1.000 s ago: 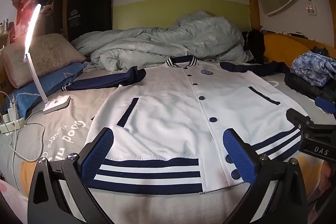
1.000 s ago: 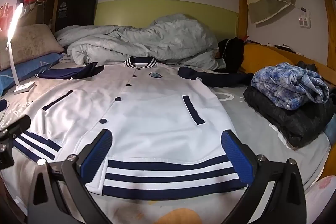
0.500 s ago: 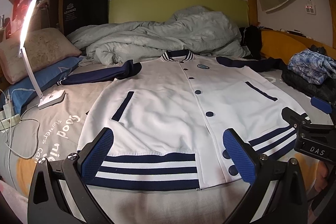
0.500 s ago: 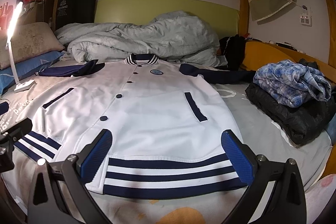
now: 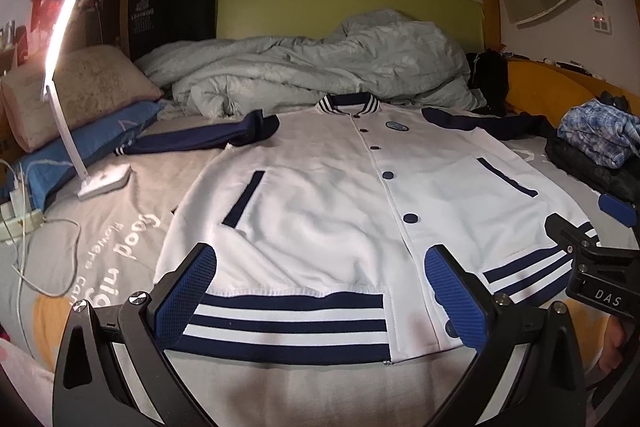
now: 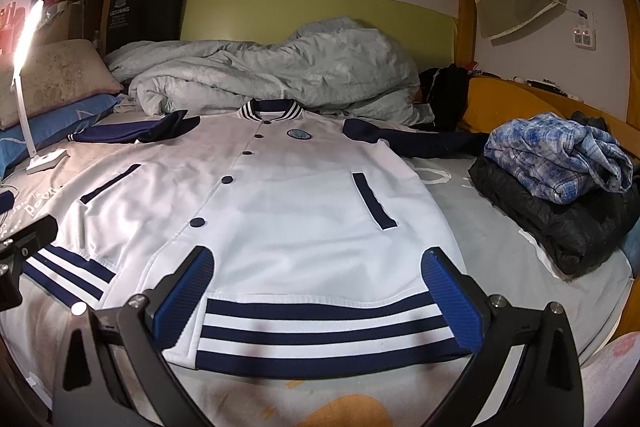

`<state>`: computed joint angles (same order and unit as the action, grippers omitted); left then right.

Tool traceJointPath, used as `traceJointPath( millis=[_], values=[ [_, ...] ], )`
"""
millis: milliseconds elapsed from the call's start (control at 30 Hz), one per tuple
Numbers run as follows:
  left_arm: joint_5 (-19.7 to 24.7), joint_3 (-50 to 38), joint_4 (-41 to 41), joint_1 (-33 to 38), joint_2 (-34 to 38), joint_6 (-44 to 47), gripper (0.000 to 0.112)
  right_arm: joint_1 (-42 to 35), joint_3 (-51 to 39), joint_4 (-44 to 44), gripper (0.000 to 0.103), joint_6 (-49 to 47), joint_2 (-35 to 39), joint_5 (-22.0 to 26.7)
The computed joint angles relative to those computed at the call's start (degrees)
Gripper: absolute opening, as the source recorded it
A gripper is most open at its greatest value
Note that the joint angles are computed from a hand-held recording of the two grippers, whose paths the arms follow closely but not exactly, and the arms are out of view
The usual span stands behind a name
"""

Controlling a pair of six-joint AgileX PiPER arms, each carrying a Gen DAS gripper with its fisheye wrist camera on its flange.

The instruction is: Fold large clothes

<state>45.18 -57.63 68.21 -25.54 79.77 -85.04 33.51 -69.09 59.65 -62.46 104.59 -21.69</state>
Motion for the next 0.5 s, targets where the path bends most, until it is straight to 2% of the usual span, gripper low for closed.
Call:
traceJointPath(
  millis=[100, 500],
  values=[
    [0.95, 0.13, 1.65, -0.92, 0.01, -0.4, 0.103, 0.0, 0.05, -0.37, 0.103, 0.14, -0.05, -0.01],
    [-0.28, 0.3, 0.75, 0.0, -0.4, 0.4, 0.103, 0.2, 0.26, -1.0, 0.103, 0.82, -0.01, -0.21]
  ],
)
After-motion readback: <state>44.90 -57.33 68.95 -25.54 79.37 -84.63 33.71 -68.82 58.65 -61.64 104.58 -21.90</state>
